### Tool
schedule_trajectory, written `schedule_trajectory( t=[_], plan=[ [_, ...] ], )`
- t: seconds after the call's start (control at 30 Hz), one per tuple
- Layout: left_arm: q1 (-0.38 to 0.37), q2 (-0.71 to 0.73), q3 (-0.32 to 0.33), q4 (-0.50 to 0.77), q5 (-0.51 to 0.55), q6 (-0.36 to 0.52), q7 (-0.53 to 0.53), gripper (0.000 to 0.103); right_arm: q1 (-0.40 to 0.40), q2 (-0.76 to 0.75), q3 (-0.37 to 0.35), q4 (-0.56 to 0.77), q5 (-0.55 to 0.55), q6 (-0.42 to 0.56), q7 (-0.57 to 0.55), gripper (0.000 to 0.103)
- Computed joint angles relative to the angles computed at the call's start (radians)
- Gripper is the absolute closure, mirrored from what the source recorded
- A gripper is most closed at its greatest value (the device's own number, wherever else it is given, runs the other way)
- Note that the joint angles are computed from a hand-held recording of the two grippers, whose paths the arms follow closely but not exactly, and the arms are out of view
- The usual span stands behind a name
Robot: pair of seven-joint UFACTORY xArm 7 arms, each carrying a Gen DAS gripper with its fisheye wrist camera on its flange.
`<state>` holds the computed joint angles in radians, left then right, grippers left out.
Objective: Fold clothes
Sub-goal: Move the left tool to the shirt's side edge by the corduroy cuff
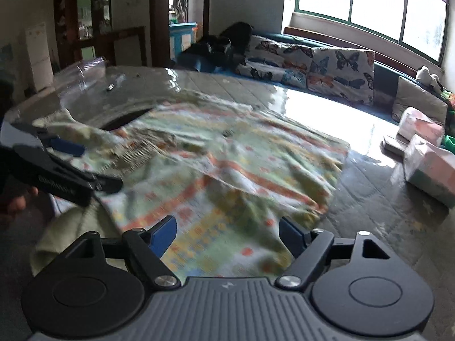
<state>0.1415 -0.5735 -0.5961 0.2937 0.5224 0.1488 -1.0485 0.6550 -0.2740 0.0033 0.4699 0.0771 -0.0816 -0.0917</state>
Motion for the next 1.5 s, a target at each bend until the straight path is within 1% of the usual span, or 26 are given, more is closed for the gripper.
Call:
schedule_trajectory(
  t=[0.07, 0.13, 0.17, 0.2, 0.23, 0.27, 0.3, 0.4, 0.47, 0.57, 0.63, 0.77, 0.9, 0.93, 0.97, 1.07, 1.17, 1.27, 1.37, 1.5],
  plan=[
    [-0.034, -0.015, 0.035, -0.014, -0.019, 0.009, 0.009, 0.000, 0.045, 0.023, -0.027, 0.011, 0.015, -0.005, 0.000, 0.016],
    [-0.061, -0.048, 0.064, -0.034, -0.035, 0.020, 0.019, 0.000, 0.052, 0.050, -0.017, 0.021, 0.017, -0.011, 0.004, 0.014],
    [-0.073, -0.067, 0.077, -0.044, -0.043, 0.026, 0.024, 0.000, 0.024, 0.060, 0.016, 0.022, 0.011, -0.018, 0.015, 0.009],
    [-0.083, -0.090, 0.092, -0.057, -0.051, 0.034, 0.030, 0.000, -0.022, 0.067, 0.064, 0.022, 0.001, -0.029, 0.032, 0.007],
    [-0.091, -0.116, 0.106, -0.071, -0.060, 0.043, 0.036, 0.000, -0.084, 0.073, 0.126, 0.019, -0.012, -0.044, 0.054, 0.004],
    [-0.099, -0.142, 0.120, -0.085, -0.068, 0.053, 0.042, 0.000, -0.113, 0.076, 0.154, 0.017, -0.022, -0.054, 0.071, 0.003],
    [-0.100, -0.170, 0.133, -0.101, -0.077, 0.060, 0.047, 0.000, -0.102, 0.079, 0.140, 0.016, -0.029, -0.058, 0.085, 0.003],
    [-0.091, -0.257, 0.170, -0.149, -0.100, 0.085, 0.061, 0.000, -0.031, 0.086, 0.062, 0.011, -0.049, -0.068, 0.117, 0.000],
    [-0.074, -0.312, 0.194, -0.180, -0.112, 0.111, 0.073, 0.000, 0.001, 0.083, 0.023, 0.004, -0.068, -0.074, 0.132, 0.000],
    [-0.037, -0.391, 0.229, -0.220, -0.125, 0.147, 0.093, 0.000, 0.020, 0.085, -0.002, 0.002, -0.092, -0.080, 0.155, 0.000],
    [0.003, -0.440, 0.246, -0.244, -0.127, 0.165, 0.106, 0.000, 0.028, 0.089, -0.015, -0.001, -0.110, -0.095, 0.169, 0.000],
    [0.101, -0.503, 0.261, -0.278, -0.123, 0.187, 0.116, 0.000, 0.009, 0.094, -0.007, -0.012, -0.156, -0.127, 0.206, 0.000],
    [0.158, -0.511, 0.303, -0.292, -0.133, 0.194, 0.154, 0.000, 0.008, 0.100, -0.022, -0.013, -0.215, -0.142, 0.252, 0.000],
    [0.173, -0.510, 0.313, -0.294, -0.136, 0.194, 0.164, 0.000, -0.001, 0.102, -0.016, -0.015, -0.225, -0.149, 0.262, 0.000],
    [0.189, -0.509, 0.323, -0.296, -0.140, 0.194, 0.174, 0.000, -0.025, 0.104, 0.007, -0.020, -0.227, -0.162, 0.265, 0.000],
    [0.224, -0.493, 0.331, -0.300, -0.157, 0.184, 0.179, 0.000, -0.110, 0.109, 0.098, -0.033, -0.210, -0.200, 0.262, 0.000],
    [0.233, -0.491, 0.348, -0.312, -0.176, 0.171, 0.195, 0.000, -0.130, 0.110, 0.109, -0.032, -0.240, -0.203, 0.288, 0.000],
    [0.239, -0.507, 0.335, -0.324, -0.187, 0.163, 0.198, 0.001, -0.147, 0.113, 0.120, -0.033, -0.257, -0.211, 0.303, 0.000],
    [0.256, -0.491, 0.322, -0.326, -0.193, 0.130, 0.196, 0.001, -0.158, 0.111, 0.130, -0.028, -0.271, -0.200, 0.310, 0.000],
    [0.267, -0.486, 0.294, -0.327, -0.197, 0.118, 0.189, 0.003, -0.168, 0.107, 0.142, -0.024, -0.270, -0.187, 0.310, 0.000]
  ],
)
